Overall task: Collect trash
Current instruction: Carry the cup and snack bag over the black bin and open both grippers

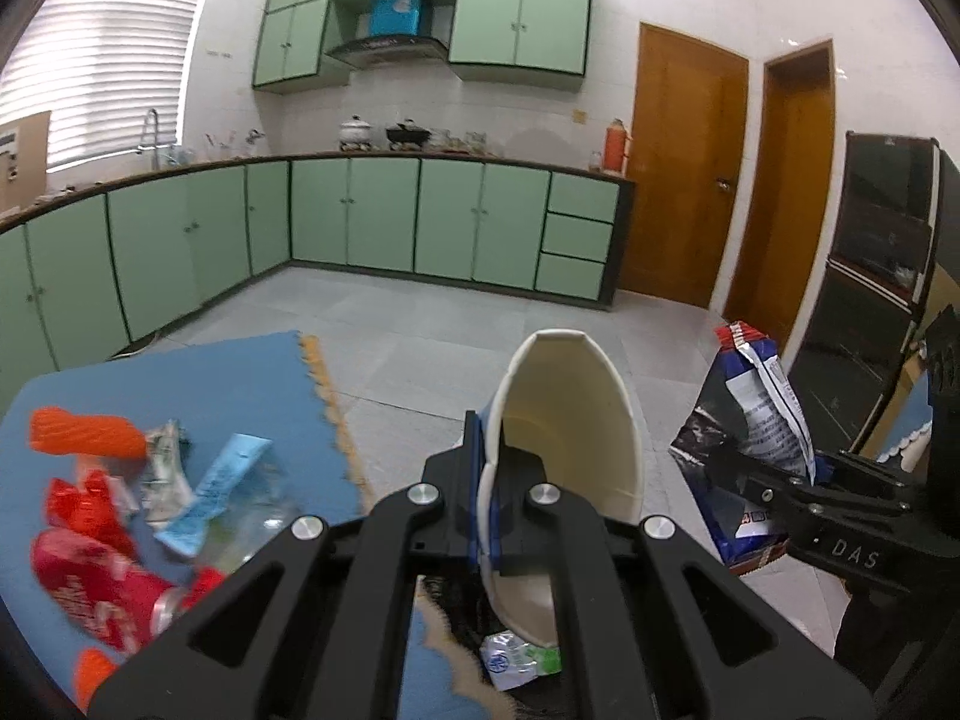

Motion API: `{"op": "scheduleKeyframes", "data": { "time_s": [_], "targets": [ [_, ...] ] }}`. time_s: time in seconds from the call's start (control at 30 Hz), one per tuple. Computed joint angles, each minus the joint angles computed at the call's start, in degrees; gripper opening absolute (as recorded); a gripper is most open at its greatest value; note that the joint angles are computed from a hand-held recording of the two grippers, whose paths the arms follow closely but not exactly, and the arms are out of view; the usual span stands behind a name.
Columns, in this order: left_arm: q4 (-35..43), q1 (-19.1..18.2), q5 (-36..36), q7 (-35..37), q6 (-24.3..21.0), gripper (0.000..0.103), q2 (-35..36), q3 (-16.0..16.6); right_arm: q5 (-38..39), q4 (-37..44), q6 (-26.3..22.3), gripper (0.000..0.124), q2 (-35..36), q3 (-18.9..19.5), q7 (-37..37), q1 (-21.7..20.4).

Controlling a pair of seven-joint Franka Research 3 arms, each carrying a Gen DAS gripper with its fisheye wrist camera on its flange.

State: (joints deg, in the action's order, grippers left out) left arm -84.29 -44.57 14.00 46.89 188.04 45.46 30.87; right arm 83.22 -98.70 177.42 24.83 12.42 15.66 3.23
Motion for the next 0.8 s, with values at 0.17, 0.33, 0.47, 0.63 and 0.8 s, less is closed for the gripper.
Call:
{"op": "scheduleKeyframes", "data": {
  "time_s": [0.17,0.33,0.47,0.63,0.8],
  "targets": [
    [7.6,4.2,2.1,0.6,-3.0,0.001,4.3,-5.4,-5.7,0.8,0.2,0.050,2.4,-0.9,6.4,-0.5],
    [14.4,8.5,5.5,0.2,-6.8,0.001,7.6,-11.0,-9.0,1.1,0.9,0.051,3.8,0.7,8.7,-2.7],
    [18.1,11.5,8.1,0.4,-9.7,0.002,9.5,-15.3,-13.0,0.9,2.0,0.051,4.3,1.7,11.9,-3.5],
    [21.1,15.0,11.1,1.4,-12.9,0.016,10.8,-20.9,-20.0,0.2,2.4,0.055,4.9,1.1,19.4,-2.8],
    [23.3,16.7,13.6,1.0,-15.2,0.034,11.9,-24.0,-27.1,0.2,2.0,0.064,6.2,-1.4,27.5,-1.2]
  ]
}}
